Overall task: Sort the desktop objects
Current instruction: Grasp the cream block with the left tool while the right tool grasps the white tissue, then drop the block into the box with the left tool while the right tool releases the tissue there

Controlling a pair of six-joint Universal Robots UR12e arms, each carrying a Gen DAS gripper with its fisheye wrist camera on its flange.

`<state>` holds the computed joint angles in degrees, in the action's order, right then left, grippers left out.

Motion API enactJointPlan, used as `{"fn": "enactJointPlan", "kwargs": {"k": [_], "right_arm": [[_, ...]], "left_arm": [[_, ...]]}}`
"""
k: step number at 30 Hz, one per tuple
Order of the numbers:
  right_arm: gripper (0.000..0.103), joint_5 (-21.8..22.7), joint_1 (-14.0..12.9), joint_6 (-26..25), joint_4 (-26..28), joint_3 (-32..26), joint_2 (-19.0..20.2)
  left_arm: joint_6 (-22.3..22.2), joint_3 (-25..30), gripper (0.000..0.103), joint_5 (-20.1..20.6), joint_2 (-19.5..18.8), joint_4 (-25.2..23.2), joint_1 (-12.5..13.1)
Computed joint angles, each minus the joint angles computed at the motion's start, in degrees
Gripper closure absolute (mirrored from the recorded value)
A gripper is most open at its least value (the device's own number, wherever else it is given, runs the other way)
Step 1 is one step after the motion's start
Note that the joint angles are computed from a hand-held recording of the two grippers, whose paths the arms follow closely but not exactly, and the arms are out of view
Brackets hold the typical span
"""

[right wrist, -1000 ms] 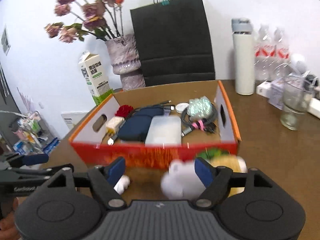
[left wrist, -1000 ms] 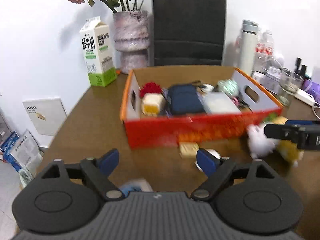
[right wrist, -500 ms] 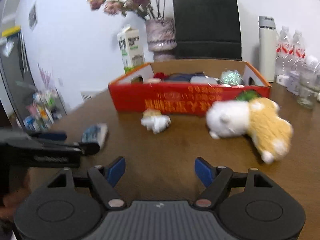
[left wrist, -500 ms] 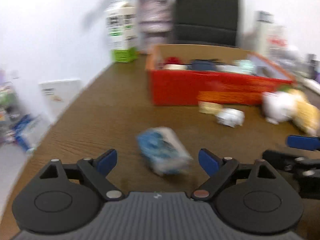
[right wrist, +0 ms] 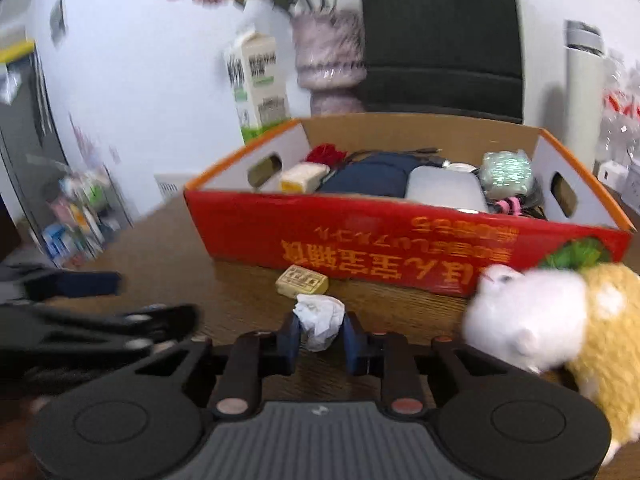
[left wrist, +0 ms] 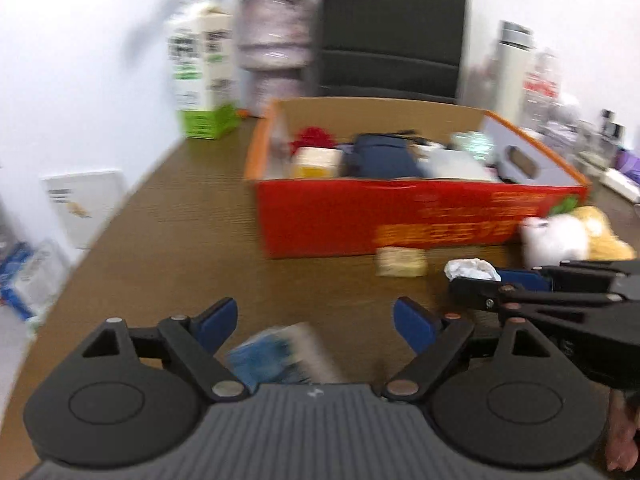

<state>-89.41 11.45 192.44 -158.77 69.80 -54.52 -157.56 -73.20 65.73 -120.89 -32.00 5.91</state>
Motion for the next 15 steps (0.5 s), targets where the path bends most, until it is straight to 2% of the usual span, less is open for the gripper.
{"fn": "enactJointPlan", "kwargs": {"k": [2,5,6,7,9,12,15], "right_arm": [[0.082,0.1,-0.8,2.5,-4.3,2.9,-1.4],[0.082,-2.5,-1.3,5.7,-10.8,6.2,-2.8],[0.082,-3.6,-1.4,6.2,-12.5,6.9,-3.1],[0.082,-4.5,-1.5,6.2,-13.8,7.3,-3.2],[0.082,-6.3,-1.3,5.2,-16.5,7.7,-3.2],[0.082,-5.9,-1.3,4.4,-19.2,7.9,-3.0],[0.081,-8.4,-0.6,1.3,-19.1,7.1,-2.4]], "left_arm": [[1.3,2.0,0.014,-2.5,-1.2,-2.2,-0.5],[0.4,4.9,0.014,-6.0,-3.4,-3.5,-1.3],[-0.2,6.1,0.017,-6.8,-4.2,-5.0,-1.5],[-0.8,7.5,0.026,-6.4,-5.0,-6.9,-1.8],[-0.6,8.4,0.034,-5.7,-5.7,-7.5,-2.3],[-0.4,7.9,0.034,-2.5,-5.8,-5.5,-2.9],[-0.2,7.3,0.037,-2.4,-5.7,-4.2,-2.9]]}}
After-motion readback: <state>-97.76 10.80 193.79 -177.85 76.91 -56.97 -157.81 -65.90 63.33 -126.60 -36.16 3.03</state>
